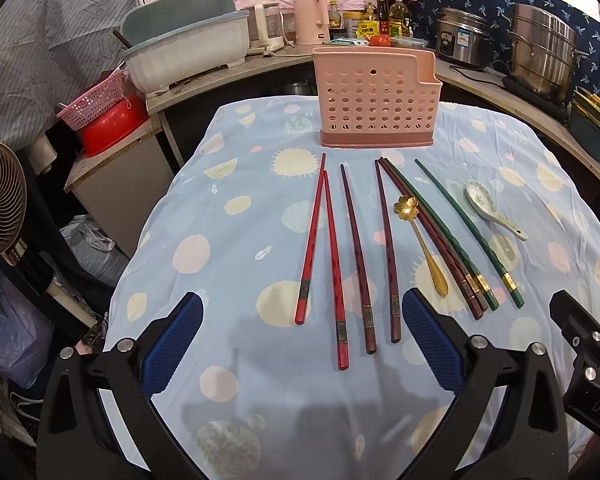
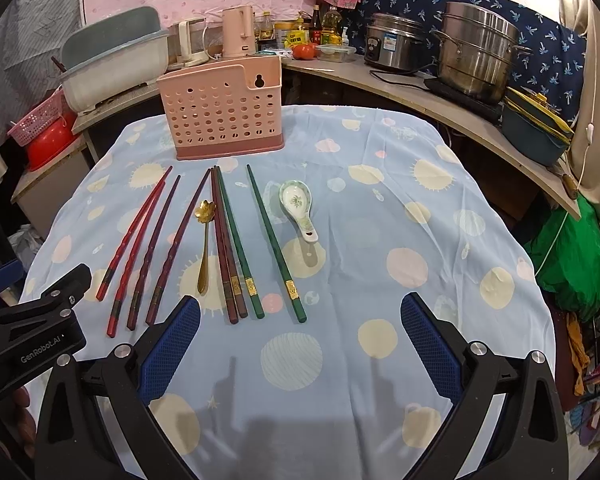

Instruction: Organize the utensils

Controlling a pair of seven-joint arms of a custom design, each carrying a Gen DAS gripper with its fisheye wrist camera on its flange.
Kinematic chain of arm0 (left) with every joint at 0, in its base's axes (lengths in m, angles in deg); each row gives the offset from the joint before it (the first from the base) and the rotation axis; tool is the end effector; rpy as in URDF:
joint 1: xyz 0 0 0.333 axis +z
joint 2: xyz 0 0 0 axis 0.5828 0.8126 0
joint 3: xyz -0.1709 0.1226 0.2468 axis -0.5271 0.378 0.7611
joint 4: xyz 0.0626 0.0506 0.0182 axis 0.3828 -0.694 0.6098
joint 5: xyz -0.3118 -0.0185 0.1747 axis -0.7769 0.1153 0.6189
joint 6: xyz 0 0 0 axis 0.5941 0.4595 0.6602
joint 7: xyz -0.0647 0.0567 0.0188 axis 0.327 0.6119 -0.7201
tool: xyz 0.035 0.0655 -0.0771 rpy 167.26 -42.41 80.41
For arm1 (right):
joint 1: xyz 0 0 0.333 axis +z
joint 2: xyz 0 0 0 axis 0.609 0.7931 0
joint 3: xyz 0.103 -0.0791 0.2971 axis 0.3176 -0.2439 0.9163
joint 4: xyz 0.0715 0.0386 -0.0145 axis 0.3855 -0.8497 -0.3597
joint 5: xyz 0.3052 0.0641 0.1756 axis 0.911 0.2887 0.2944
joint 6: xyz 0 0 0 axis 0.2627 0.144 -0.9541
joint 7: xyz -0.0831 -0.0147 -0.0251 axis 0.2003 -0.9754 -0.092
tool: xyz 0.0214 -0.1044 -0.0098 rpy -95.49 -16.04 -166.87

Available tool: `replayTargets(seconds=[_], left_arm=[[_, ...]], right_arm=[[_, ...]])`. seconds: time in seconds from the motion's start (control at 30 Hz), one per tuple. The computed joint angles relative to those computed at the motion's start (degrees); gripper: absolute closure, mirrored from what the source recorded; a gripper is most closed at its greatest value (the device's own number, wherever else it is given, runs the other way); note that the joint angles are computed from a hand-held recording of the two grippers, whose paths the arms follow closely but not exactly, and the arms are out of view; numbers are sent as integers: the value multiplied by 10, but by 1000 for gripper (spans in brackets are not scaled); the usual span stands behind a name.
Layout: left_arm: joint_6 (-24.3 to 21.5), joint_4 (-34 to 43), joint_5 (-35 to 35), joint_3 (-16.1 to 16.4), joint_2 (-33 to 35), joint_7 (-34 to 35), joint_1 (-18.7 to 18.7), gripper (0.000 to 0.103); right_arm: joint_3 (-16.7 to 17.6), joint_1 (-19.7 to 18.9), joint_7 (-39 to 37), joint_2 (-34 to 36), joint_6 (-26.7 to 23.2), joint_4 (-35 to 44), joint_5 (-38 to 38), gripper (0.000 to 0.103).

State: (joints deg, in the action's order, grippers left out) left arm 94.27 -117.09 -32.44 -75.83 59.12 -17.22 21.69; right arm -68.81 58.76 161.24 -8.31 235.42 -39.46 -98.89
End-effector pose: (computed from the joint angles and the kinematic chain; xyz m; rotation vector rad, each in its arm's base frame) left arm 0.6262 -0.2224 0.5062 -1.8080 1.7054 -0.5639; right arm 0.6164 0.2015 0.5137 -1.7924 1.8234 -0.7290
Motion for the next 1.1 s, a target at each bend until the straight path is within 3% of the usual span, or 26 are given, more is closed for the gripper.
replayTargets(seconds=[1.1], left_arm=[[-3, -8, 1, 0, -6, -3, 3, 8]], right_arm=[[-1, 1, 4, 0, 2, 1, -2, 7]])
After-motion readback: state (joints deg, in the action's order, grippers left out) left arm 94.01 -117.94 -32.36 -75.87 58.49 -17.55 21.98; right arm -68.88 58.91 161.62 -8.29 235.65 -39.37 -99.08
